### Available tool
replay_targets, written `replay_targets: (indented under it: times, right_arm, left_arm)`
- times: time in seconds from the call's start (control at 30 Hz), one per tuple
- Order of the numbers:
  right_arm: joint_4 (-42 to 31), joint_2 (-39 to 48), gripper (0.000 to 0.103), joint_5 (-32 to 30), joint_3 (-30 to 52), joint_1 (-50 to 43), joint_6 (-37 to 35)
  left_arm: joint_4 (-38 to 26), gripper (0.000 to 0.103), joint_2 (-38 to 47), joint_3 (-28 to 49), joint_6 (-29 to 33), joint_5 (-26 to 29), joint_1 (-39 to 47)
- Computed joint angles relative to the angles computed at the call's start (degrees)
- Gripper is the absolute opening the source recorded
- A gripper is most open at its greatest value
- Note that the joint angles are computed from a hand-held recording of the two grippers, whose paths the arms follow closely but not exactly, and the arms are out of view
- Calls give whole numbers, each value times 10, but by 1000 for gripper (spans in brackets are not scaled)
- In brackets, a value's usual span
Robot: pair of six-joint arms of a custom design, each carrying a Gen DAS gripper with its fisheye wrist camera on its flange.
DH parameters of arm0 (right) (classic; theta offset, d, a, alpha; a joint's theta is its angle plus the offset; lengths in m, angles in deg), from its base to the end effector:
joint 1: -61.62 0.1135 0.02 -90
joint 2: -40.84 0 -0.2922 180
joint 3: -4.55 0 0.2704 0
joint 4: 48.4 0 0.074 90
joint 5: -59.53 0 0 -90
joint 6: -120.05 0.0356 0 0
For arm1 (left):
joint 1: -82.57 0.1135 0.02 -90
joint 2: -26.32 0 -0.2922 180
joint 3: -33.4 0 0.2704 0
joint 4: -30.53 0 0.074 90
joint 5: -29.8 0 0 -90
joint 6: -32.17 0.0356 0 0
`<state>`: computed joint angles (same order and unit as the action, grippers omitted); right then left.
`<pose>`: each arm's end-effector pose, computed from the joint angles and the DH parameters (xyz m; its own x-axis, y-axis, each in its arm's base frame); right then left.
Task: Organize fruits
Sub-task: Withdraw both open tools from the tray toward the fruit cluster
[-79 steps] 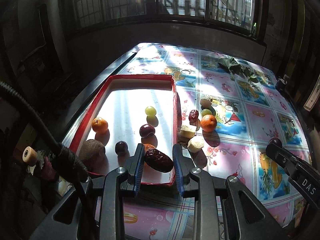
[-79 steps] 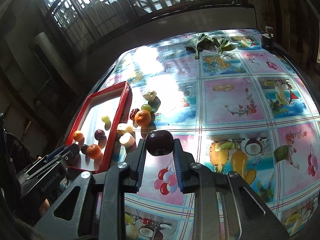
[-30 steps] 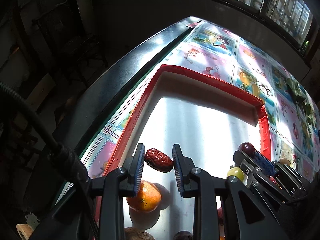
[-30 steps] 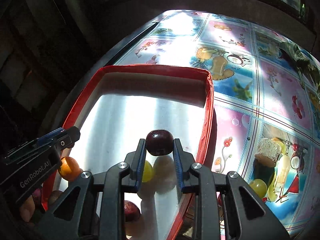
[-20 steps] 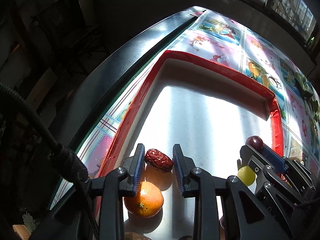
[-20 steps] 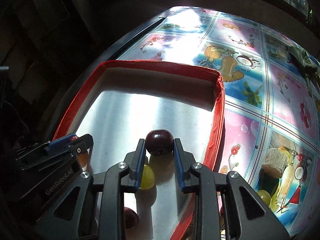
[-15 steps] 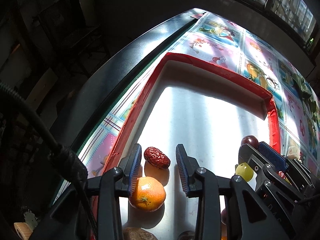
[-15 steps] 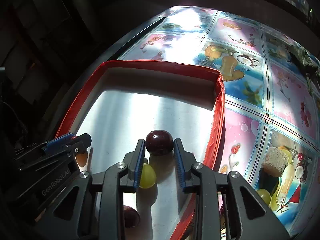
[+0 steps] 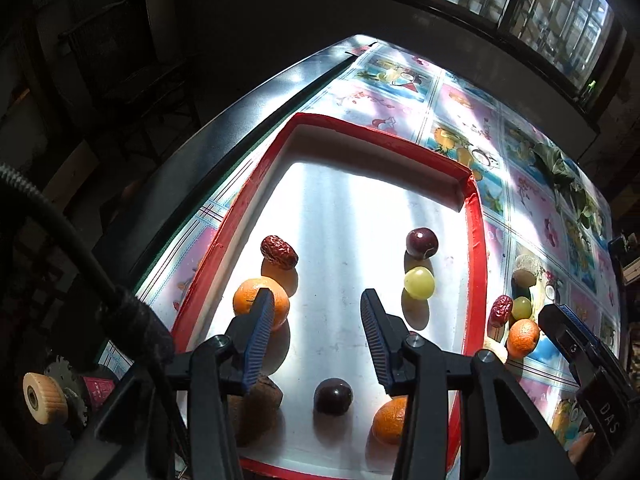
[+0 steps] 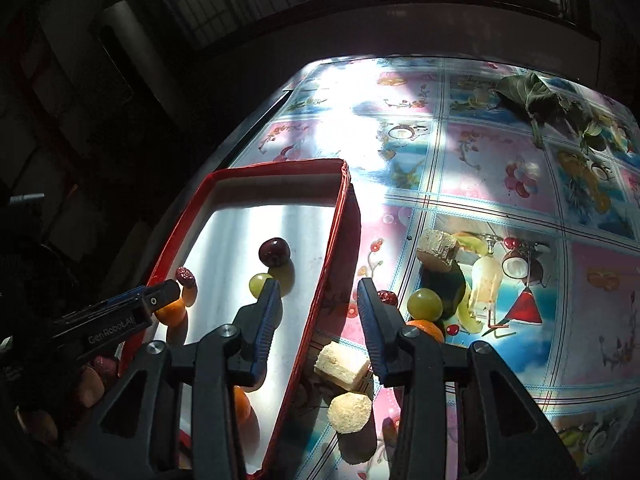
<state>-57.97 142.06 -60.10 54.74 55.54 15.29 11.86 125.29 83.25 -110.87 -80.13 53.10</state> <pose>0.2986 -0.0141 0.0985 -0.7997 -0.1375 -0.5844 -0.3651 0.8842 0.2914 0.2525 -0.1287 0.0982 -0.7646 -0.4308 -0.4794 -0.4334 0.8942 -0.1123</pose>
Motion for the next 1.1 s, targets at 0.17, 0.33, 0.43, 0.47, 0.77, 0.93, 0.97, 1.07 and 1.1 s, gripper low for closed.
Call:
replay_targets:
  times: [0.17,0.33,0.43,0.47,0.77,0.93,0.97,1.07,1.1]
  right_arm:
    - [-29,-30,42,-29,-26,-91,-51]
    - [-58,-36,42,-45,-34,-161,-101]
    - [-74,-33,42,-58,-33,-199,-132]
    - [-81,-33,42,-61,-32,-212,-142]
    - [-130,-38,42,-96,-26,-284,-203]
    - [-146,-37,42,-108,-20,-301,-221]
    - [-148,-34,42,-109,-18,-302,-223]
    - [-147,-28,42,-110,-16,-300,-225]
    - [-146,-24,42,-108,-15,-297,-224]
  left_arm:
    - [-19,45,2,19,-27,-7,-71]
    - [-41,45,16,46,-55,-14,-138]
    - [-47,45,24,57,-69,-15,-171]
    - [-47,45,27,59,-74,-14,-181]
    - [-23,45,48,79,-75,12,-234]
    - [-3,45,56,80,-73,33,-237]
    - [-6,45,60,83,-75,33,-238]
    - [-5,45,74,89,-78,41,-234]
    - [-4,45,78,90,-78,43,-233]
